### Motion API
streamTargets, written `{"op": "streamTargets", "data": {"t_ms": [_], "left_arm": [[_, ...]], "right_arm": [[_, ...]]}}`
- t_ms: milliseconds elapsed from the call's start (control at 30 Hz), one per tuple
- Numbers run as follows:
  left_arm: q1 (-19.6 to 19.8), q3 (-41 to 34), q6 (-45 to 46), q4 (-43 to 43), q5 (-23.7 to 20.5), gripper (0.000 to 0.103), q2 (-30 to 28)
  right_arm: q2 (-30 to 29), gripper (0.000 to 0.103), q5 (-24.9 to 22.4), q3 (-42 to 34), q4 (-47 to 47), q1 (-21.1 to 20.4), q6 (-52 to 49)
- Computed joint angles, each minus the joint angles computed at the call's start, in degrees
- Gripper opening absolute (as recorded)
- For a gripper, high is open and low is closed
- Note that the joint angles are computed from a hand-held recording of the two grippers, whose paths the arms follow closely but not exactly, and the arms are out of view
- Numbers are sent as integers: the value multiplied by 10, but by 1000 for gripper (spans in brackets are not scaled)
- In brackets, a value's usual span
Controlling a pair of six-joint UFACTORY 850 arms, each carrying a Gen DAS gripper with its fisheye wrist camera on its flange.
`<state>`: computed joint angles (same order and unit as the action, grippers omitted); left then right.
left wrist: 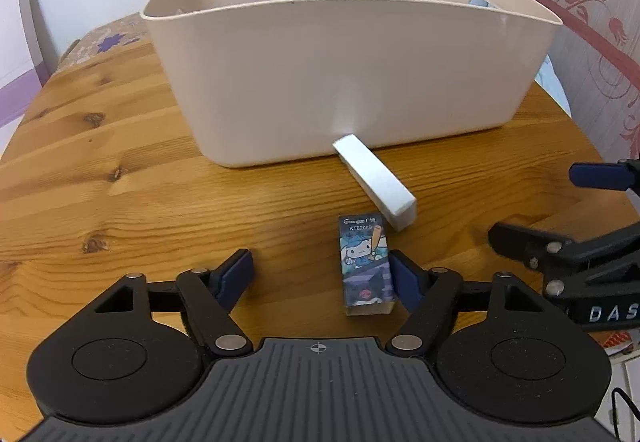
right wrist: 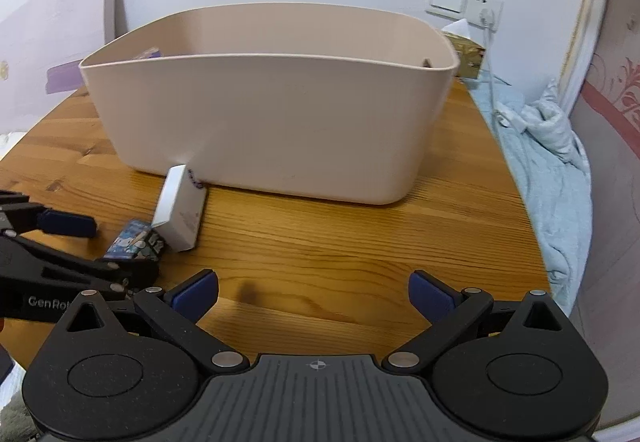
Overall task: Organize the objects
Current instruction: 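Grasp the dark blue cartoon box with the left tool while the right tool grasps the white box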
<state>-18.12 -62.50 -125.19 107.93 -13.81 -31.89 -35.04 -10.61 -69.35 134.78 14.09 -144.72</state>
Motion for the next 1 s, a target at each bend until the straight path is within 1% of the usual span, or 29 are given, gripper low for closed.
{"op": "streamTargets", "data": {"t_ms": [100, 267, 333, 433, 533, 667, 733, 800, 833, 933, 1000], "left_arm": [[6, 4, -20, 23, 0, 67, 3], [18, 11, -72, 92, 4, 58, 8], [17, 10, -76, 99, 3, 53, 7], [25, 10, -99, 132, 7, 48, 7], [34, 6, -115, 151, 7, 48, 3], [45, 2, -129, 169, 7, 48, -1], [51, 0, -148, 192, 8, 48, -3], [56, -2, -164, 210, 6, 48, -6], [58, -3, -168, 215, 5, 48, -7], [65, -10, -176, 229, 8, 48, -12], [67, -13, -175, 231, 10, 46, -14]], "right_arm": [[-4, 103, -2, -4, -34, 6, 27], [-11, 103, -3, -11, -83, 15, 68], [-15, 103, -4, -14, -102, 17, 85], [-22, 103, -7, -21, -130, 21, 111], [-28, 103, -10, -28, -144, 27, 123], [-39, 103, -6, -44, -127, 37, 101], [-46, 102, -2, -53, -120, 41, 95], [-53, 97, 3, -63, -126, 46, 97], [-58, 96, 7, -69, -123, 49, 91], [-64, 94, 4, -75, -65, 54, 31], [-66, 88, 1, -79, -51, 56, 18]]}}
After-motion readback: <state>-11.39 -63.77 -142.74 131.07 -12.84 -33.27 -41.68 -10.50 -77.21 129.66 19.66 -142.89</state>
